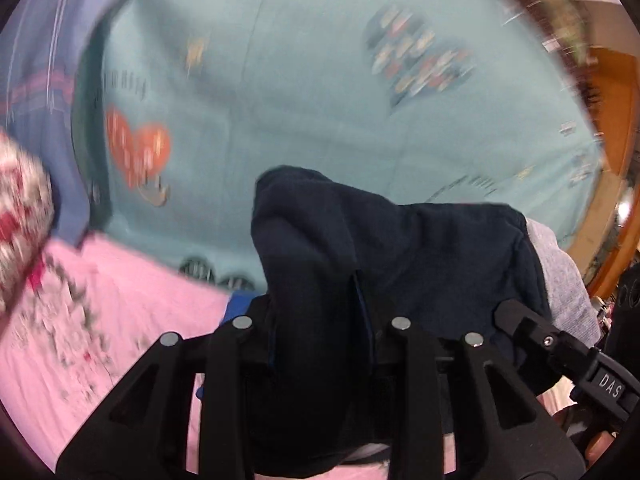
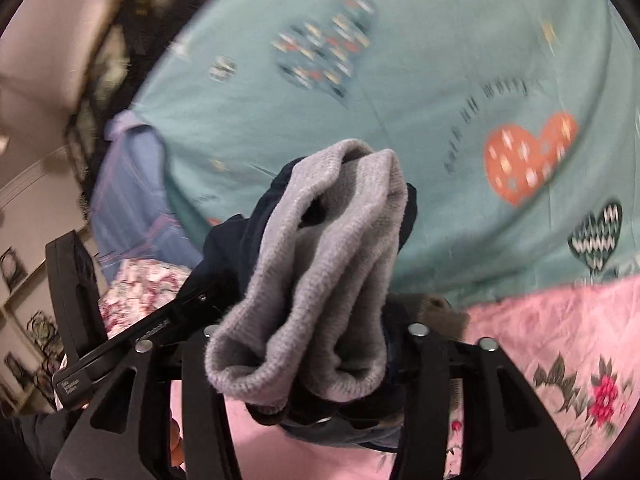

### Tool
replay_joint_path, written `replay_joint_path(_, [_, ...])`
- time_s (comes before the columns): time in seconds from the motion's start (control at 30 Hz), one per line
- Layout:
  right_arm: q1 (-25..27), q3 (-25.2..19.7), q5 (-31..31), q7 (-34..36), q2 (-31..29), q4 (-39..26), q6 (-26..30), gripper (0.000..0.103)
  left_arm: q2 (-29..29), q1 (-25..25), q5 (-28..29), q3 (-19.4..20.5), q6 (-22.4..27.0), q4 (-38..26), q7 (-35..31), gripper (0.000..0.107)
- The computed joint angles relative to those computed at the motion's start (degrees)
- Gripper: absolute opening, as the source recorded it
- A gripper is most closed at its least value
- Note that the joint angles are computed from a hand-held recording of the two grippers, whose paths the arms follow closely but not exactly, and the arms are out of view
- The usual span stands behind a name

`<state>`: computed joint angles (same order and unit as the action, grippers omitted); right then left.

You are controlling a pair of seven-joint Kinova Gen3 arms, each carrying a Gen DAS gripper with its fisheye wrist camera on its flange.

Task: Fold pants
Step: 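Lift the folded bundle with both tools and carry it toward the clothes stack, then place the bundle on top of the clothes stack and open both tools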

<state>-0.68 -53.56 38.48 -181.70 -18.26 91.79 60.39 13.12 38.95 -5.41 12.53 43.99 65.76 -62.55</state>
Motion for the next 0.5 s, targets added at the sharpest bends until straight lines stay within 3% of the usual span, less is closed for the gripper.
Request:
replay_joint_path(0.07, [-0.5, 1.9, -1.8, -1.7, 1.6, 1.5, 0.8, 0.061, 3.3, -0.8, 2.6, -0.4, 3.0, -2.2, -1.7, 0.052])
replay_joint_path(0.2, [-1.1, -0.2, 2.5, -6.3, 1.1, 2.7, 2.4, 0.068, 1.7, -0.1, 0.4, -1.5, 0.7, 0.5, 0.4, 0.075])
replay_joint_path(0.3, [-2.1, -0.3, 3.9, -7.3, 1.5, 0.9, 5.3, 0.071, 0.6, -0.8, 0.3, -1.8, 0.4, 0.8, 2.5, 0.077])
replay_joint_path(0.37, [-1.9, -2.1, 5.8, -7.7, 1.8, -1.0, 8.9, 0.079, 0.2, -1.1, -0.3, -1.9, 0.9, 0.4, 3.6, 0.078])
replay_joint_path(0.5, [-1.1, -5.1, 8.8, -5.6, 2.2, -4.6, 14.9, 0.082, -1.9, -1.7, -1.7, -1.6, 0.5, 1.8, 4.5, 0.078])
